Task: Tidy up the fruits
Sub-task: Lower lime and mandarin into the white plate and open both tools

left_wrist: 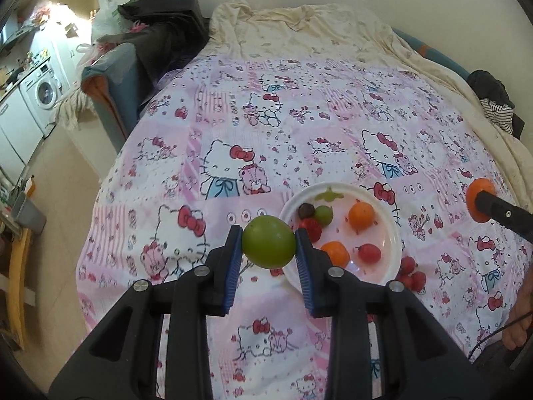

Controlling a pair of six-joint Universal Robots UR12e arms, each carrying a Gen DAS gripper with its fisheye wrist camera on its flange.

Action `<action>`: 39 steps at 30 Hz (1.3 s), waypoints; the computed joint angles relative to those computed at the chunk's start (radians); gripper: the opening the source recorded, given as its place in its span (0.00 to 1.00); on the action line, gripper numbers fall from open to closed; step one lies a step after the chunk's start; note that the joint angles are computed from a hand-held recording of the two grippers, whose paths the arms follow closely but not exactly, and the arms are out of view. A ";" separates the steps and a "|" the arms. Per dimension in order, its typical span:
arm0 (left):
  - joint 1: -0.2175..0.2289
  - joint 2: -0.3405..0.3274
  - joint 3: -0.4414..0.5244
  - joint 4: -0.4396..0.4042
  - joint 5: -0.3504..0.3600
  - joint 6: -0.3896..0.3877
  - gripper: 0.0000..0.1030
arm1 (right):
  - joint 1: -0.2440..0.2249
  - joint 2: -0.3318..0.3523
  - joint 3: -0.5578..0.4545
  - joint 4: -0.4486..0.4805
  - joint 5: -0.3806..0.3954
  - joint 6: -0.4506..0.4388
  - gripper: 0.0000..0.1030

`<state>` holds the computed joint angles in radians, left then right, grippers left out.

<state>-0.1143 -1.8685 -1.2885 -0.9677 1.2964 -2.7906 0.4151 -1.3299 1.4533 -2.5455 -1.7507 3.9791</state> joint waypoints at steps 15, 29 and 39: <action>-0.047 -0.091 0.072 -0.017 0.018 0.040 0.27 | -0.058 0.054 -0.044 0.085 0.067 -0.057 0.44; -0.061 -0.131 0.082 -0.126 0.033 0.083 0.27 | -0.088 0.117 -0.068 0.198 0.234 -0.030 0.44; -0.073 -0.138 0.074 -0.157 0.076 0.089 0.27 | -0.095 0.124 -0.058 0.265 0.276 -0.005 0.46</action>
